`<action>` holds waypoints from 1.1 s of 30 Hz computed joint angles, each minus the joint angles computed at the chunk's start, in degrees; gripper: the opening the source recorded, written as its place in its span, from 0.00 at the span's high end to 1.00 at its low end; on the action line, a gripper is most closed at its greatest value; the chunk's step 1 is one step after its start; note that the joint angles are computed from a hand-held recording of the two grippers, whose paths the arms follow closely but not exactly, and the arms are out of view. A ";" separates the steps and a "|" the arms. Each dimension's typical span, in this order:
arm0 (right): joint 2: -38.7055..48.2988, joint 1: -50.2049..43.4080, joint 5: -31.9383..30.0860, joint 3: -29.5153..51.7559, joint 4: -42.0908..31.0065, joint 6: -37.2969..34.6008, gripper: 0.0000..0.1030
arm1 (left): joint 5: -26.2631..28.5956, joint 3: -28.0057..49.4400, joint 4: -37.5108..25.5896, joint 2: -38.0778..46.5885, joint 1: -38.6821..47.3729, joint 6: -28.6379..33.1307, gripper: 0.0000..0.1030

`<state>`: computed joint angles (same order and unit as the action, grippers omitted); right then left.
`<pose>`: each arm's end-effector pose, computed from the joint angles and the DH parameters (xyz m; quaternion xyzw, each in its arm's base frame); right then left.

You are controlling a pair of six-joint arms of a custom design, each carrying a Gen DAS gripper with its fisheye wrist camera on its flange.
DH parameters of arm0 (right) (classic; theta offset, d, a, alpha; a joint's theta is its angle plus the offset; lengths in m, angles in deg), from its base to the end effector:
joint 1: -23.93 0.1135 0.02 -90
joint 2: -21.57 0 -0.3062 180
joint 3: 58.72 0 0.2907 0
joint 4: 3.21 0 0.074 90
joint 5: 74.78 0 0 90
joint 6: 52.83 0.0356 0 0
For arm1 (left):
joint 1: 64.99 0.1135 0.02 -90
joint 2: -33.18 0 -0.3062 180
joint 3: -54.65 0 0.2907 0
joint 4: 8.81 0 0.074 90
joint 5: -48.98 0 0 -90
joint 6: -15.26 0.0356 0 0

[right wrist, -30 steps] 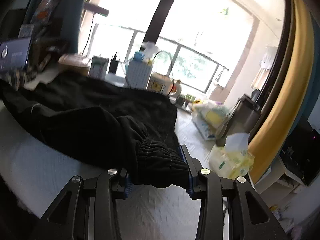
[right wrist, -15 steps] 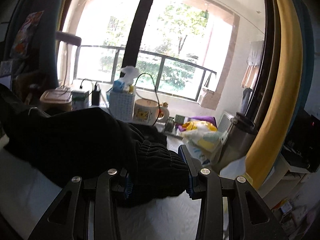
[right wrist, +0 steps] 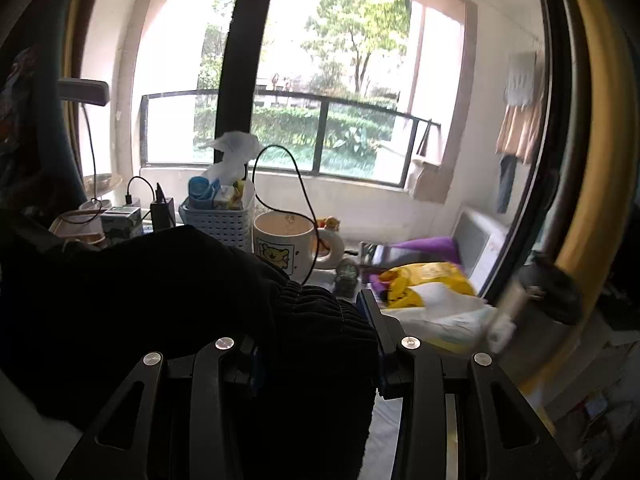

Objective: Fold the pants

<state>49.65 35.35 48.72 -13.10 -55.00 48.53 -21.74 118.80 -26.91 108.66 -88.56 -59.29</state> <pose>0.1144 0.0031 0.2869 0.1343 0.8465 -0.1613 0.4892 0.2904 -0.1395 0.2999 0.3639 0.7742 -0.1794 0.4857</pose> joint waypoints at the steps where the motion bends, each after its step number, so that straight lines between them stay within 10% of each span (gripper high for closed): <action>1: 1.76 -3.93 -3.66 -0.55 2.78 -1.99 0.60 | -0.34 0.84 0.39 1.69 -0.20 0.05 0.98; 16: 32.82 -21.29 -19.70 1.26 22.47 -10.18 0.59 | -6.36 16.04 -2.96 24.68 -2.87 1.18 0.96; 19: 37.03 -21.63 -19.23 3.06 22.93 -10.46 0.42 | -8.28 16.56 -3.14 25.48 -3.20 0.72 0.84; 22: 37.30 -21.82 -17.60 3.60 23.71 -9.78 0.11 | -8.85 15.73 -0.80 25.02 -2.53 -0.42 0.51; 33: 30.85 -19.07 -16.11 4.33 19.80 -7.74 0.09 | -9.18 12.14 -0.23 19.48 0.16 -2.30 0.47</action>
